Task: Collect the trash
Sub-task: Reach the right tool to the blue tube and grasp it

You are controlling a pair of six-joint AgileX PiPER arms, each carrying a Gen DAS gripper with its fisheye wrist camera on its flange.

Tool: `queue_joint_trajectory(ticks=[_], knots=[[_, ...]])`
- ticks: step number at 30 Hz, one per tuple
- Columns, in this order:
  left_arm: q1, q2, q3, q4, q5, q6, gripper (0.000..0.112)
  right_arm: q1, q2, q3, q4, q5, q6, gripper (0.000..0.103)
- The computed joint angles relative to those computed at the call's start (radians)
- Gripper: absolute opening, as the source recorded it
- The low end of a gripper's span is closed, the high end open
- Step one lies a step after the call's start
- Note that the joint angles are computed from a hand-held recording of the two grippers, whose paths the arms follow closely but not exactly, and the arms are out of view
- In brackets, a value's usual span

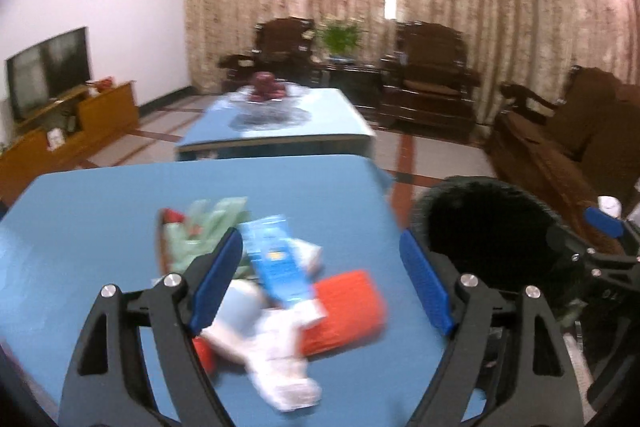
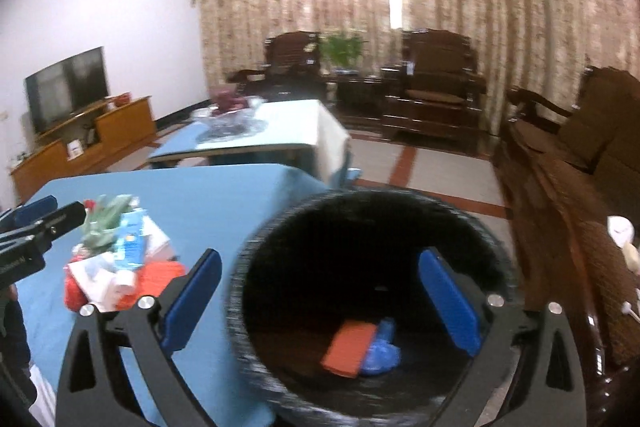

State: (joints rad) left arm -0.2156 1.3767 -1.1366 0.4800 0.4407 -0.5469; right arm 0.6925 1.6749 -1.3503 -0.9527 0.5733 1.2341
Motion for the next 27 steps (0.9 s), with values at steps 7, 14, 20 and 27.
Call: queue_joint_trajectory(ticks=[7, 14, 20, 27], knots=[[0.179, -0.063, 0.098, -0.007, -0.026, 0.039, 0.079, 0.081, 0.147, -0.164, 0.031, -0.045, -0.049, 0.097], [0.31, -0.064, 0.156, -0.076, -0.076, 0.12, 0.078, 0.129, 0.304, -0.342, 0.109, -0.061, -0.166, 0.09], [0.359, -0.047, 0.2, -0.12, -0.107, 0.17, 0.075, 0.143, 0.455, -0.533, 0.332, -0.037, -0.4, 0.078], [0.424, -0.007, 0.217, -0.175, -0.168, 0.257, 0.073, 0.135, 0.634, -0.79, 0.554, 0.053, -0.602, 0.068]])
